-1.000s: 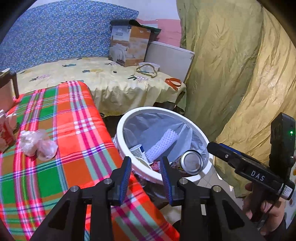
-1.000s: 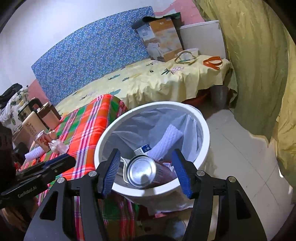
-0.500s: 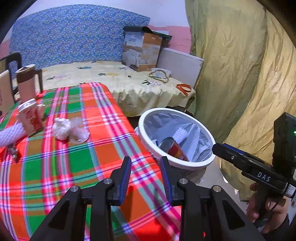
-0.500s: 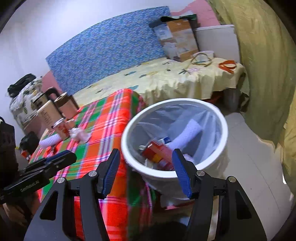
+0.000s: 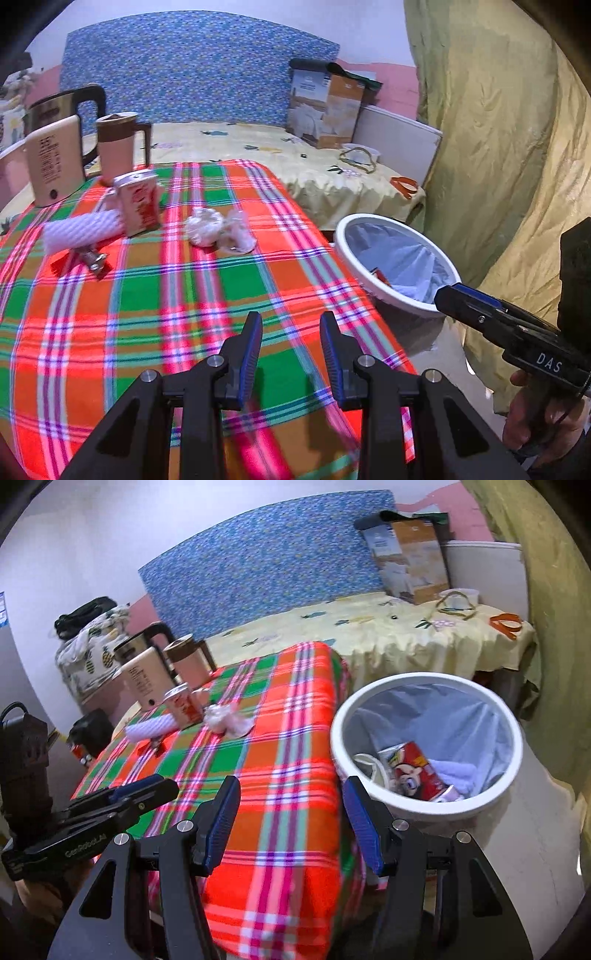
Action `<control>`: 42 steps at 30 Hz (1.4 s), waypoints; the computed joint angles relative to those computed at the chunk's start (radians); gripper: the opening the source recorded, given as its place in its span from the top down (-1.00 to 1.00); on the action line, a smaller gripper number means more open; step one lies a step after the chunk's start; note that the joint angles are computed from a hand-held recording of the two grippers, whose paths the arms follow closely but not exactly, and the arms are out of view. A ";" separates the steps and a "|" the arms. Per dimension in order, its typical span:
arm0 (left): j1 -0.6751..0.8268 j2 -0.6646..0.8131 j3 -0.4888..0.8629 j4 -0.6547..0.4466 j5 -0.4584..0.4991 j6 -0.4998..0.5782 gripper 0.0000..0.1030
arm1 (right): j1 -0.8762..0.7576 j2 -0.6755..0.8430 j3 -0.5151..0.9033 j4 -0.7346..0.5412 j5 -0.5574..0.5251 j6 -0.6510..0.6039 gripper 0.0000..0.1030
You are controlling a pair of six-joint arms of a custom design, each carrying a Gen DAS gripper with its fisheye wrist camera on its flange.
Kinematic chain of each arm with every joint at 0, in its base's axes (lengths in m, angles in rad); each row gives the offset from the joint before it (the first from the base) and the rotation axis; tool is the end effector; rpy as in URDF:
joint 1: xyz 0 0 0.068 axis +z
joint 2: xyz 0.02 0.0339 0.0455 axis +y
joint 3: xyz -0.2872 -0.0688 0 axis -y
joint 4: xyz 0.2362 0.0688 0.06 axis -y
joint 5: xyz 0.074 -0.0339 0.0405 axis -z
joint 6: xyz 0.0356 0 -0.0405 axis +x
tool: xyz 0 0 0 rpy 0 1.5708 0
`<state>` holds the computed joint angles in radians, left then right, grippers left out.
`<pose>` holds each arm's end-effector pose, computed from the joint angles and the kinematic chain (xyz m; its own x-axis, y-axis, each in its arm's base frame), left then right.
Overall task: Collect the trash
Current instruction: 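Move both open tools back toward the table items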
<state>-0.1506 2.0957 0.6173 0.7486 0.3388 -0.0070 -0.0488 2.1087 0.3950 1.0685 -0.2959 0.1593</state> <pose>0.3202 -0.0606 0.0607 -0.6619 0.0938 -0.7437 0.3818 0.8960 -0.2268 0.2794 -0.0033 0.0528 -0.6226 0.1823 -0.7610 -0.0884 0.9499 0.2999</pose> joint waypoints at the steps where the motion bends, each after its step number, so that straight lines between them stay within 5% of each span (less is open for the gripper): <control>1: 0.008 0.000 -0.008 0.006 0.000 0.000 0.38 | 0.008 0.002 -0.001 0.002 0.002 0.000 -0.16; 25: 0.174 0.036 -0.017 0.014 -0.004 0.022 0.38 | 0.144 0.013 0.074 -0.090 0.030 0.005 -0.16; 42: 0.297 0.085 0.188 -0.122 -0.042 0.079 0.38 | 0.184 0.055 0.258 -0.253 0.044 -0.016 -0.15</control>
<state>0.1464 2.1812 0.8058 0.6265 0.2967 0.0716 0.1352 2.1634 0.6525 0.8150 -0.2514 0.1428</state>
